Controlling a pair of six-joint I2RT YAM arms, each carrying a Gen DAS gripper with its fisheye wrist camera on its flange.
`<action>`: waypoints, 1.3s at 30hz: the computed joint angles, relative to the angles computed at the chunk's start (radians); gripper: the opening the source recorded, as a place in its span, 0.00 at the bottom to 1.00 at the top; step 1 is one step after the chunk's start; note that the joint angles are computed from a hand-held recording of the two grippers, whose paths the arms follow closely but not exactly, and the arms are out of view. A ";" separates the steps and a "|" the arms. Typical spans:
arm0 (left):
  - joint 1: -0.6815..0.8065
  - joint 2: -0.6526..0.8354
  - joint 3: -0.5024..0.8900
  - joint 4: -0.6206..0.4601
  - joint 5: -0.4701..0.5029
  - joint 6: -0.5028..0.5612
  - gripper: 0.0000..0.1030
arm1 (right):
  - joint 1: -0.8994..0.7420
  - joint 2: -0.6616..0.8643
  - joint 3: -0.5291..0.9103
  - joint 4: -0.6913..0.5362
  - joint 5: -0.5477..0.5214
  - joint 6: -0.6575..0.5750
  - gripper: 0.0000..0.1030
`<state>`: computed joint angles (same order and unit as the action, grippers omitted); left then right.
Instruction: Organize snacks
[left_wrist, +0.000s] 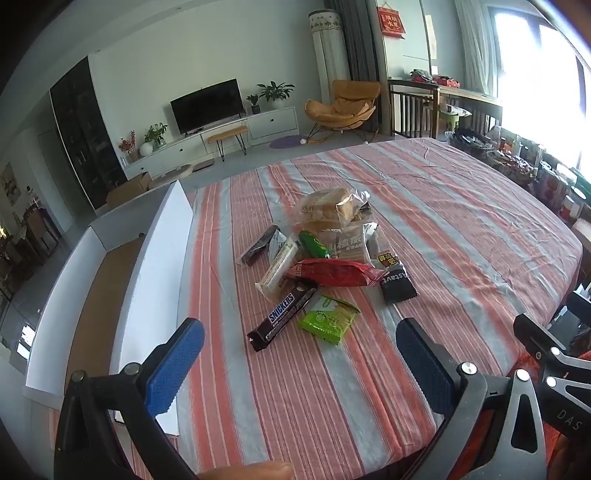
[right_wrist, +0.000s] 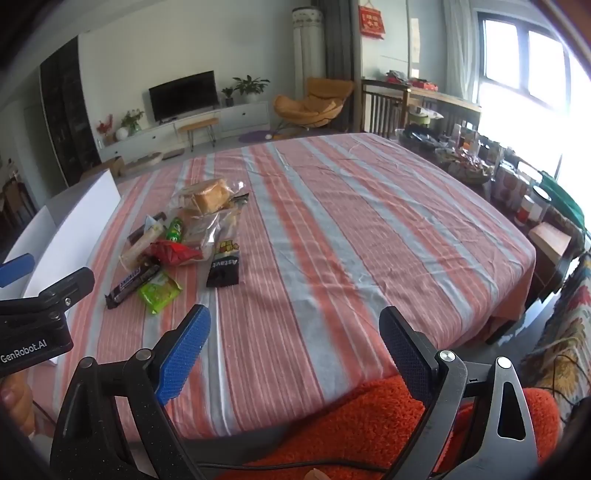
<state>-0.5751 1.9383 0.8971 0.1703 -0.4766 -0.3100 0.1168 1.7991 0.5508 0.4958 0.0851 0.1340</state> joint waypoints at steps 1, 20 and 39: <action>0.000 -0.003 -0.001 -0.001 0.002 -0.001 1.00 | 0.002 0.002 -0.001 0.004 0.003 0.000 0.92; -0.012 -0.011 -0.008 0.013 0.042 -0.024 1.00 | 0.016 -0.012 -0.030 0.031 -0.003 -0.022 0.92; 0.001 -0.020 -0.020 0.023 0.065 -0.044 1.00 | 0.015 -0.008 -0.028 0.031 -0.013 -0.023 0.92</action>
<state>-0.5744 1.9179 0.8773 0.1936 -0.4115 -0.3540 0.1323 1.7914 0.5232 0.5271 0.0720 0.1110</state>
